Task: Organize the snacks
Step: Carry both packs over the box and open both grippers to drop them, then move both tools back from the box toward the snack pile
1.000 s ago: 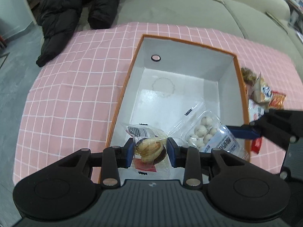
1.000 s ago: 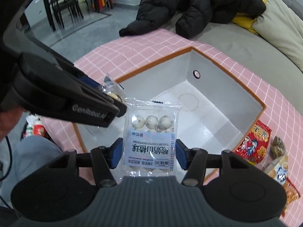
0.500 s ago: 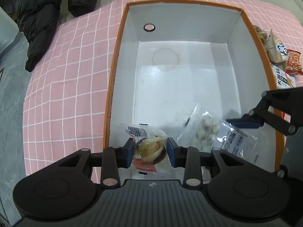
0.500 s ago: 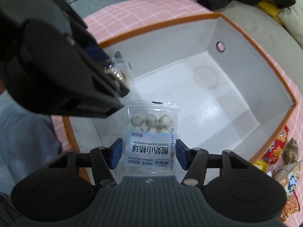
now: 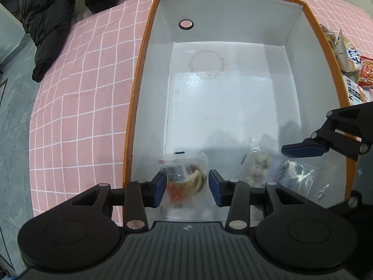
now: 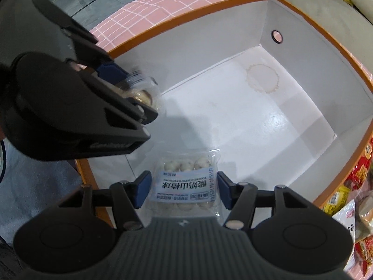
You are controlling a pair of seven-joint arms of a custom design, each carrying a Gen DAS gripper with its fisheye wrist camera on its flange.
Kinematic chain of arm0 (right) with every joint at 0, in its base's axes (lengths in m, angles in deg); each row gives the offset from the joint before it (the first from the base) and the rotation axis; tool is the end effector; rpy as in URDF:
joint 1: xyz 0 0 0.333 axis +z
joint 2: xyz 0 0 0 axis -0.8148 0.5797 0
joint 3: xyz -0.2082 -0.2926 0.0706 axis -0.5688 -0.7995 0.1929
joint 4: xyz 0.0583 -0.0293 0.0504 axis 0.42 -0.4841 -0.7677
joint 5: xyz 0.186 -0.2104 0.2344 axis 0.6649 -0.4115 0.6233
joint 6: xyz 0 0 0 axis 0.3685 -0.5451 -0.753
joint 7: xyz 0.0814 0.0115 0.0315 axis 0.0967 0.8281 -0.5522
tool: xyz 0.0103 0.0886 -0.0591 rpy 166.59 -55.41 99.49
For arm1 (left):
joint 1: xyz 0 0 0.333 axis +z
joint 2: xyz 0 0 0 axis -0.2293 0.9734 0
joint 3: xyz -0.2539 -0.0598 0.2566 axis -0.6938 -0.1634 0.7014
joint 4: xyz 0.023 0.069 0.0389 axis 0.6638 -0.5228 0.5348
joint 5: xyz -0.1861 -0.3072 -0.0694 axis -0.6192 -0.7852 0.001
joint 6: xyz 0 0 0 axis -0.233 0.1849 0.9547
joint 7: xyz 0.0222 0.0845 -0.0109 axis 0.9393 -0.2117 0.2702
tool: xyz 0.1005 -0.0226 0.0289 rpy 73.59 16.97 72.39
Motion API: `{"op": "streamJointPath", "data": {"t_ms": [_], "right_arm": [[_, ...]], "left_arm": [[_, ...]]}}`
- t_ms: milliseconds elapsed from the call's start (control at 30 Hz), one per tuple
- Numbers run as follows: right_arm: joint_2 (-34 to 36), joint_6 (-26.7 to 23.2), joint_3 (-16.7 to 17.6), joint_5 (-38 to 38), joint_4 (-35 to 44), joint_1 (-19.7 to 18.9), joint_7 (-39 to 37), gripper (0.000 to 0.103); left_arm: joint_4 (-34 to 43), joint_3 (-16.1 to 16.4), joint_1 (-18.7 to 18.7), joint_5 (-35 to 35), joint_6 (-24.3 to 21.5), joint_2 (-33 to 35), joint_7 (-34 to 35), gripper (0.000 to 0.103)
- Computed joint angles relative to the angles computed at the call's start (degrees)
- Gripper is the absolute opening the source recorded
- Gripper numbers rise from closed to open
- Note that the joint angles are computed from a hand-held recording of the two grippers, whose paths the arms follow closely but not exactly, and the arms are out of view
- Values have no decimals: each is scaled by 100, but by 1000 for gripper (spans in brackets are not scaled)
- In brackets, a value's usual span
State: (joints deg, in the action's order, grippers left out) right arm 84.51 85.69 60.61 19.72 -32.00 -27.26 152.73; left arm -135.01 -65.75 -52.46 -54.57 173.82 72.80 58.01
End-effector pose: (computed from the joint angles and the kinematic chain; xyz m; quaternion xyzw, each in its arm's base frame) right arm 0.4602 0.3390 0.4789 -0.8847 0.4377 0.0275 0.1578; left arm 0.4448 -0.5382 0.5076 -0.5845 0.8043 -0.0359 0.1005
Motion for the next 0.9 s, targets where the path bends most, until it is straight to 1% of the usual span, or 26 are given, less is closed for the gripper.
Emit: {"op": "streamJointPath", "data": {"t_ms": [100,200,300,367,567,733,800,867,900], "right_arm": [[-44,2,-7,207,-9,-42,-29,64],[-124,90,-4,104,-54,-21,28,69],[-312,257,-1,178,-198,-38,-37,69],[-484,368,-13,294,-328,-73,-151,69],[-1162,666,-155,892,-854,-246,-798,70],[-1874,895,-407,1639,-1396,-343,-1418,70],[-2189,924,-509,1838,-1627,-400,-1610,70],[-2492,972,-557,1833,-1870,-505,-1718,70],[-2635,1039,-532,1716,-2008,-599,-1687,70]], "left_arm": [[61,16,-46,60,-79,-10,-21,55],[13,90,-144,308,-43,-111,-253,59],[-180,172,-234,679,169,-324,-778,64],[-409,153,-170,775,464,-494,-1032,67],[-898,153,-212,1614,1090,-832,-1736,68],[-1068,139,-218,2020,1408,-955,-2408,69],[-1134,111,-188,2097,1568,-999,-2533,69],[-1016,102,-259,2232,1447,-951,-2623,69],[-988,92,-286,2279,1422,-943,-2641,69]]}}
